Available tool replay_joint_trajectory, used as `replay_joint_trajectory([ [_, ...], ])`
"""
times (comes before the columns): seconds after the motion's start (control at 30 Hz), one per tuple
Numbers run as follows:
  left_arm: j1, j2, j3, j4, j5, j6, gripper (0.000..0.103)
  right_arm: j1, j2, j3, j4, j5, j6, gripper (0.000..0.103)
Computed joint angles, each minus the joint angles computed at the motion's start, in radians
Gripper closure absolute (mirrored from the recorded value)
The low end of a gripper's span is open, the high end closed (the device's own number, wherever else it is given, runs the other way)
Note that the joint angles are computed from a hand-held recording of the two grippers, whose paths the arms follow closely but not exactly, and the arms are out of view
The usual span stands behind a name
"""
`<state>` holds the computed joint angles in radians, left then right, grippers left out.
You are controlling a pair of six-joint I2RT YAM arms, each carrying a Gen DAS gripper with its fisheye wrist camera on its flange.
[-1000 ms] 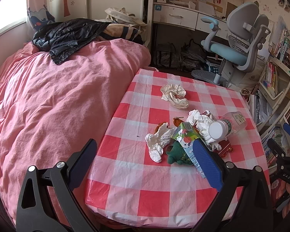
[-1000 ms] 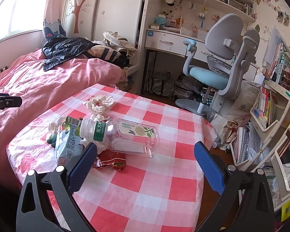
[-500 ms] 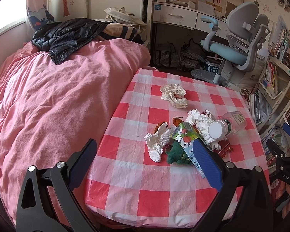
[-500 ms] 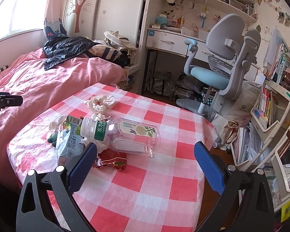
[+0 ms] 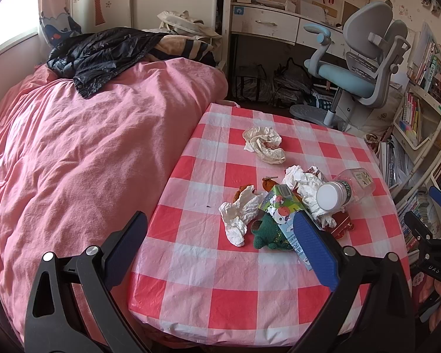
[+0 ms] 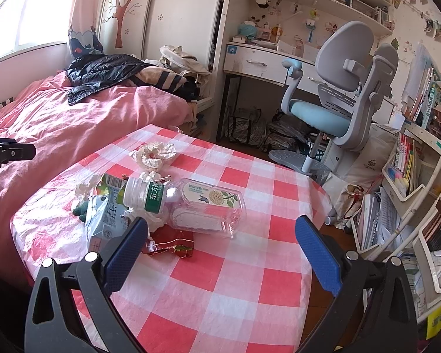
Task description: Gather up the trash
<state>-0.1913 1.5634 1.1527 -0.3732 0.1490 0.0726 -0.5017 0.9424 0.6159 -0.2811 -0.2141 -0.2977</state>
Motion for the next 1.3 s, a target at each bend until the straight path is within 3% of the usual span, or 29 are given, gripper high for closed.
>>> replay_joint_trajectory([
  [1.3,0.0,0.004,0.011,-0.01,-0.001,-0.001,0.007,0.027,-0.013,-0.012,0.007,0.022,-0.003,0.006],
])
